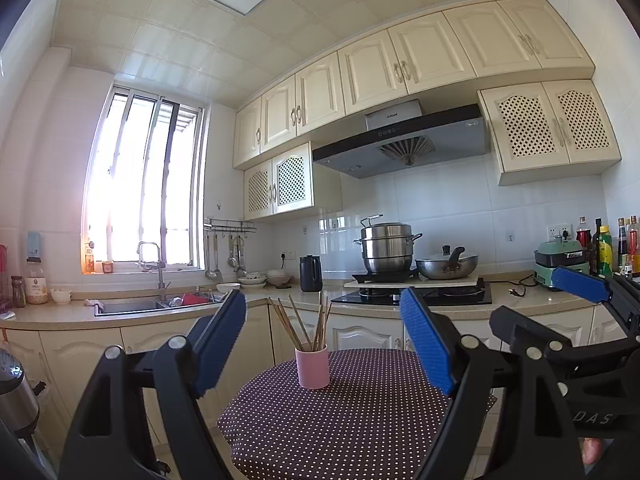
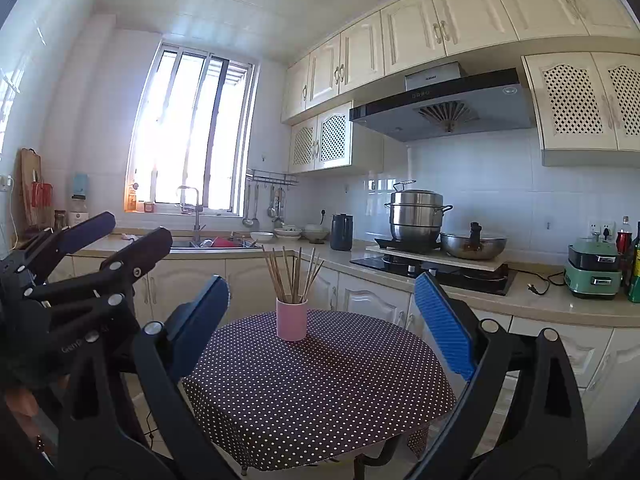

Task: Organize utensils

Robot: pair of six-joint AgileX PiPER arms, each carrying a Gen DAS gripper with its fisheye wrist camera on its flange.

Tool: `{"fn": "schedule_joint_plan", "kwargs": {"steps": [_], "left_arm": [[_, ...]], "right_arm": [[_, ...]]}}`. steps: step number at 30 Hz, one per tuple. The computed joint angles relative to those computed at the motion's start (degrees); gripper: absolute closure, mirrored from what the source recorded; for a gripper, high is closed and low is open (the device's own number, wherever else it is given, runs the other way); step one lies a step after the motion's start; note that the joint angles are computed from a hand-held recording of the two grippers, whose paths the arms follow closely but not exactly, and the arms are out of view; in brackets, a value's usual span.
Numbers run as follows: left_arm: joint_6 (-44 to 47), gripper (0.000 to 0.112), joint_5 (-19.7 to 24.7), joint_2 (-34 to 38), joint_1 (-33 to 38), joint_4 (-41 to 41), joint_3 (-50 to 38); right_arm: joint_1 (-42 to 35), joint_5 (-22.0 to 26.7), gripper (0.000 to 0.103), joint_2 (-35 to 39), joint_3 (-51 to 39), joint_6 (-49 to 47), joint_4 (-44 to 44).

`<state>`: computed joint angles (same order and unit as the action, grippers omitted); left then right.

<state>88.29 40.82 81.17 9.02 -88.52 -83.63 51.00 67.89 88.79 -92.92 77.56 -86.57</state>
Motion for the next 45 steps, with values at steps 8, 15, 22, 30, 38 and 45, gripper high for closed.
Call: {"fn": "schedule_joint_plan", "kwargs": {"steps": [8, 15, 22, 30, 38, 45], "left_arm": [[-0.02, 0.034, -0.06, 0.01, -0.01, 0.02, -0.06], [-0.04, 0.034, 0.07, 0.08, 0.09, 0.03, -0.14], [-0.99, 0.034, 0.26, 0.52, 0.25, 0.76, -0.88], [-0.50, 0.034, 0.28, 0.76, 0.31, 0.70, -0.75], [0.17, 0.034, -0.30, 2.15, -0.29, 0.14, -1.43], [-2.31, 0.034, -3.11, 7.98, -3.08, 3.04, -6.60]], "right_arm": [[0.03, 0.07, 0.011, 0.11, -0.11, 0.02, -0.11], [0.03, 0.02, 0.011, 0.07, -0.03, 0.07, -0.12], [0.10, 0.15, 0.011, 0.11, -0.23, -0.25, 0.16], [-0.12, -0.19, 0.011, 0.06, 0.02, 0.09, 0.38], [-1.62, -1.75, 0.011, 0.57, 0.23, 0.69, 0.51], [-6.66, -6.55, 0.011, 3.26, -1.55, 0.33, 2.81]]}}
